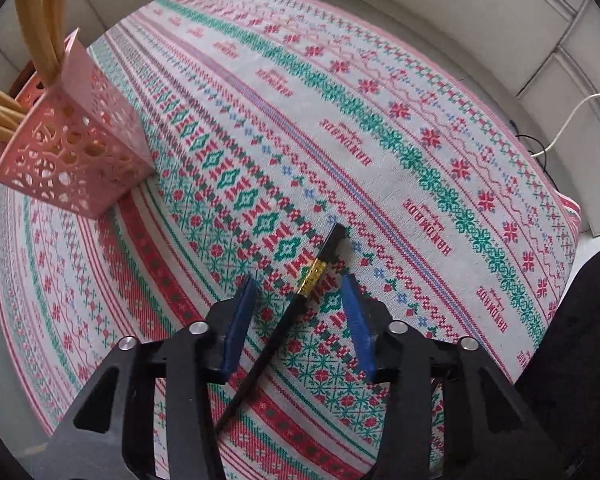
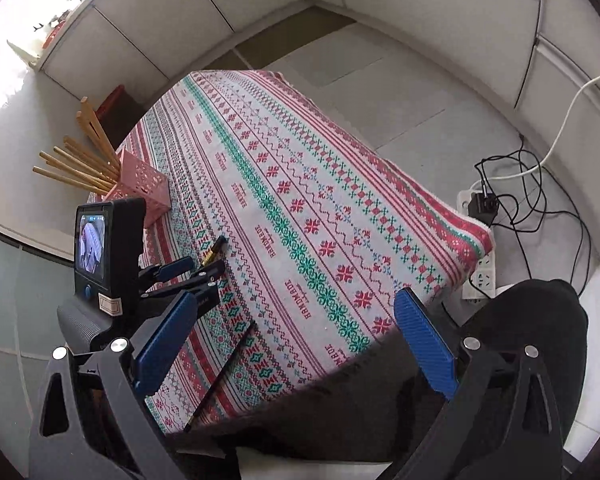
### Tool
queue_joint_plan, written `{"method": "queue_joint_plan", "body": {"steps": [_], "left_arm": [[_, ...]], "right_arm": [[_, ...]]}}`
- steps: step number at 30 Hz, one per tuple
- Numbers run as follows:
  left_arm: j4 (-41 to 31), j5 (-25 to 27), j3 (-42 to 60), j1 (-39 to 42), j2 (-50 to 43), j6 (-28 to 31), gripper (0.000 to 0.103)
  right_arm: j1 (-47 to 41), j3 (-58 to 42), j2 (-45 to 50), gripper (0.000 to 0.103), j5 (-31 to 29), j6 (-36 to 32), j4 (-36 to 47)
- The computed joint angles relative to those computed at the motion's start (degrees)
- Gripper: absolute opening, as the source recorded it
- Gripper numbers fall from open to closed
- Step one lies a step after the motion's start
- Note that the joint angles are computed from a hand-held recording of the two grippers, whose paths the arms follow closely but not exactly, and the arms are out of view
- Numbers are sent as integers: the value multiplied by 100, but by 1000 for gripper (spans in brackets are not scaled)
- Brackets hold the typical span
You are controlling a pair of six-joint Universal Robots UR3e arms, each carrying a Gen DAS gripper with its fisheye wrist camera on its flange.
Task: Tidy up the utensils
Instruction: 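Lower the left gripper onto a black gold-banded chopstick and grasp it, then grasp the other black chopstick with the right gripper while the left gripper lifts its chopstick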
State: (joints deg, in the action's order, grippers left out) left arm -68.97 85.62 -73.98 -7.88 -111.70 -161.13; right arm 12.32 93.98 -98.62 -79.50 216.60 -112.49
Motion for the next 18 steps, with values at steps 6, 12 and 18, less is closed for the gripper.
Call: {"method": "queue_joint_plan", "body": {"steps": [6, 12, 18], "left_arm": [[128, -122, -470, 286, 405, 328, 6], [494, 48, -1264, 808, 1120, 446, 6], [388, -260, -1681, 1579, 2075, 656, 6]], "right_arm": [[442, -250, 666, 96, 309, 155, 106], [807, -645, 1487, 90, 785, 473, 299], [1318, -1581, 2465, 71, 638, 873, 476]]}}
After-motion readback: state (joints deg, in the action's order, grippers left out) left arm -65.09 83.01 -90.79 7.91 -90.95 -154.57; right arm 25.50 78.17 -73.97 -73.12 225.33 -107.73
